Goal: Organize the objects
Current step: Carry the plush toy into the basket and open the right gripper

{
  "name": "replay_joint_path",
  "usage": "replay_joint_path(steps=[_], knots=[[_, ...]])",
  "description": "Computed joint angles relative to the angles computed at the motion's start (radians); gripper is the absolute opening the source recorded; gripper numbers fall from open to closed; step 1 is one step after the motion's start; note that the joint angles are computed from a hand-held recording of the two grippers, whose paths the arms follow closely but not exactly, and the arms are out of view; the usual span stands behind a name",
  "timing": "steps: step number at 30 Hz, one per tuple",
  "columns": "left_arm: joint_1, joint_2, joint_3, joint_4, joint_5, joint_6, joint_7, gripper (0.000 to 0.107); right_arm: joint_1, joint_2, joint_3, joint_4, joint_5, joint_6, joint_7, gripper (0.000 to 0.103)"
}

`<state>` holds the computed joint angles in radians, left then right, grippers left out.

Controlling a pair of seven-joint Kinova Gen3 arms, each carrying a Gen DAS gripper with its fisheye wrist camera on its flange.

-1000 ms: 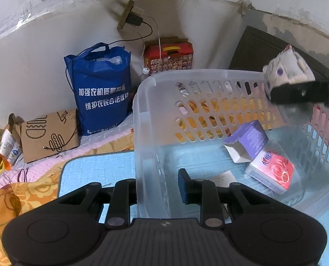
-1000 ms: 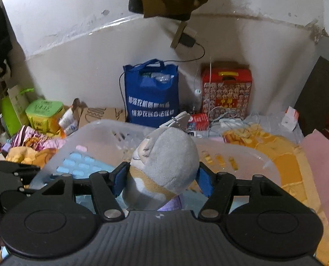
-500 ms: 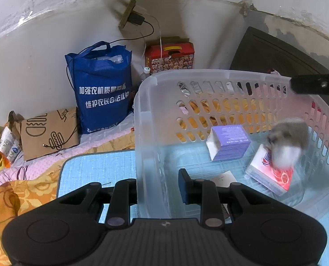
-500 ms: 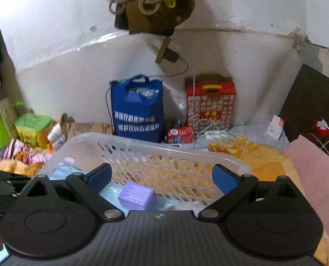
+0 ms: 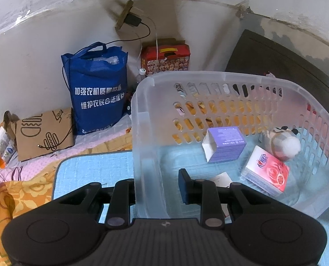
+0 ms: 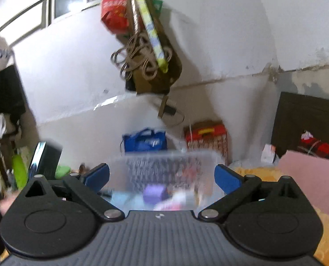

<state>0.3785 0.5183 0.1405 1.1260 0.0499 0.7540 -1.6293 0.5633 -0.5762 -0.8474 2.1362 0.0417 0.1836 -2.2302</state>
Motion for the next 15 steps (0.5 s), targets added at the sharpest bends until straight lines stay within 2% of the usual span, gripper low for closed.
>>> replay_joint_path(steps=[4,9,15], knots=[[0.002,0.000,-0.002,-0.001,0.001,0.001,0.009,0.031,-0.011,0.043,-0.087,0.057,-0.015,0.011,-0.011,0.103],[-0.011,-0.001,0.010,0.007,0.017,-0.006,-0.006,0.031,-0.060,0.116,-0.154,0.163,-0.114,-0.114,-0.108,0.102],[-0.005,0.001,0.003,0.006,0.013,-0.010,0.004,0.031,0.056,0.001,-0.355,0.191,-0.249,-0.134,-0.250,0.103]])
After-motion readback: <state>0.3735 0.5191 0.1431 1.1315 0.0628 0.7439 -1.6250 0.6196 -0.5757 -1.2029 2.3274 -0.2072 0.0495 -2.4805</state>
